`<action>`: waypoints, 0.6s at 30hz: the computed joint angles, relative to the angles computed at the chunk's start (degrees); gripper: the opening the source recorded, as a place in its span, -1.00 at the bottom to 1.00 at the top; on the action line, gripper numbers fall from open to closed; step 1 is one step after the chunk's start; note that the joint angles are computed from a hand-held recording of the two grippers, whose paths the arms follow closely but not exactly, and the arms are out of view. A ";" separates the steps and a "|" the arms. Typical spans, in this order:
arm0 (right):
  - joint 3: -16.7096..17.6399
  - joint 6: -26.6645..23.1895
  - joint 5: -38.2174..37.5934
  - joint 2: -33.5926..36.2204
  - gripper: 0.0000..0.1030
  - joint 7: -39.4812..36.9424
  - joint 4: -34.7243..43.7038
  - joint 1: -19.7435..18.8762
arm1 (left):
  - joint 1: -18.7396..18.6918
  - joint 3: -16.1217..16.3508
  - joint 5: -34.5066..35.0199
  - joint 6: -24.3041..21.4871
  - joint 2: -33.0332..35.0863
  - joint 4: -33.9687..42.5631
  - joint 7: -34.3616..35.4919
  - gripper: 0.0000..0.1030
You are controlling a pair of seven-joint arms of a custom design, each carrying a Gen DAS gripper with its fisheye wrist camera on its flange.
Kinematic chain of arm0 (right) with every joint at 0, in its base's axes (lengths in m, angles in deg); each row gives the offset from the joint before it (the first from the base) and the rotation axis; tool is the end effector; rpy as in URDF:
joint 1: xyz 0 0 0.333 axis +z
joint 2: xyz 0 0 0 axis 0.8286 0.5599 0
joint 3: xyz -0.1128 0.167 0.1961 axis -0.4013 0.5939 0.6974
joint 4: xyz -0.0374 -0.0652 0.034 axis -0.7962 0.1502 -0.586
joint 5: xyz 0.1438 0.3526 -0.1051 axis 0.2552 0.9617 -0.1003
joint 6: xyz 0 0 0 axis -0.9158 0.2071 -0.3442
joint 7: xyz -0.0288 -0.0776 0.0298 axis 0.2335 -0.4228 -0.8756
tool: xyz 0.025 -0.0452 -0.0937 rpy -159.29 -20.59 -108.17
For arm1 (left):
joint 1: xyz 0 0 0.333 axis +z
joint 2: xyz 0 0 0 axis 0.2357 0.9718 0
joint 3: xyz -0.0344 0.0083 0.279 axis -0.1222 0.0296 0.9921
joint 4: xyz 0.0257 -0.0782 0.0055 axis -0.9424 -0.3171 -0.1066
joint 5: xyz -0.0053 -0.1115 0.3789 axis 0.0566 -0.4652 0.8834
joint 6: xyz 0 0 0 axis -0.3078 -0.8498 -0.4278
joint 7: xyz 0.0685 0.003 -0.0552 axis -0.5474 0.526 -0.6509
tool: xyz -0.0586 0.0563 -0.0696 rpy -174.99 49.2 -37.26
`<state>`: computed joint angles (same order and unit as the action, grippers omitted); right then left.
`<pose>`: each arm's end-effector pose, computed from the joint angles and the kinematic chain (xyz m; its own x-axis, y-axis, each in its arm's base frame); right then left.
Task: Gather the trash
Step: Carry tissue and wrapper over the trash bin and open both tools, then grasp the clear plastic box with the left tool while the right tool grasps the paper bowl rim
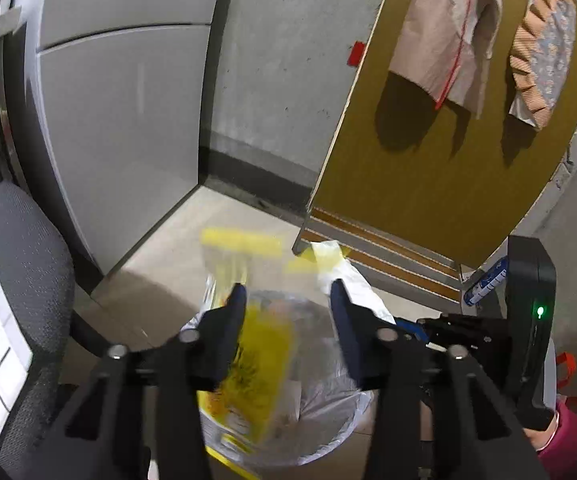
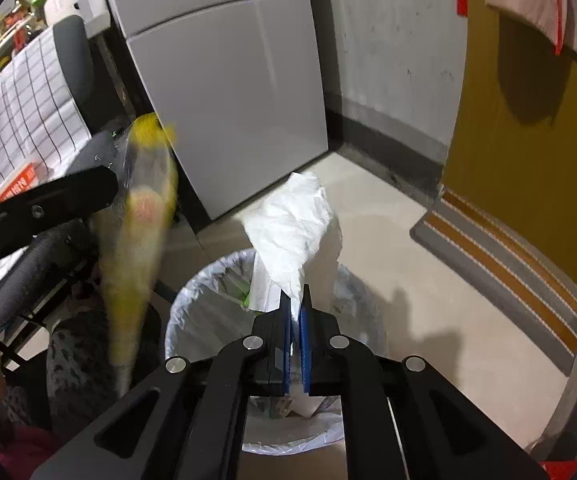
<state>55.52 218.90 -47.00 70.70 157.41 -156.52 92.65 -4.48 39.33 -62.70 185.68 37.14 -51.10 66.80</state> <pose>0.5599 0.4312 0.4132 -0.0768 -0.9855 -0.1511 -0.7992 0.1515 -0.5817 0.6207 -0.3937 0.4590 -0.5692 -0.7868 0.2386 -0.6827 0.2906 -0.6704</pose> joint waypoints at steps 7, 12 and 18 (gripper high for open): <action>2.17 0.16 7.63 4.05 -0.86 -5.24 2.23 -2.43 | -0.66 1.26 1.34 -0.95 0.91 1.34 -2.79 -0.04; 2.20 -5.94 13.52 7.93 0.13 -8.59 7.83 -1.75 | 1.80 0.95 -0.11 2.67 -4.79 -5.48 -2.64 0.00; -1.31 -6.51 6.66 5.04 0.13 -4.10 8.89 2.11 | 2.26 4.51 2.99 7.64 -14.13 -15.77 -7.77 0.17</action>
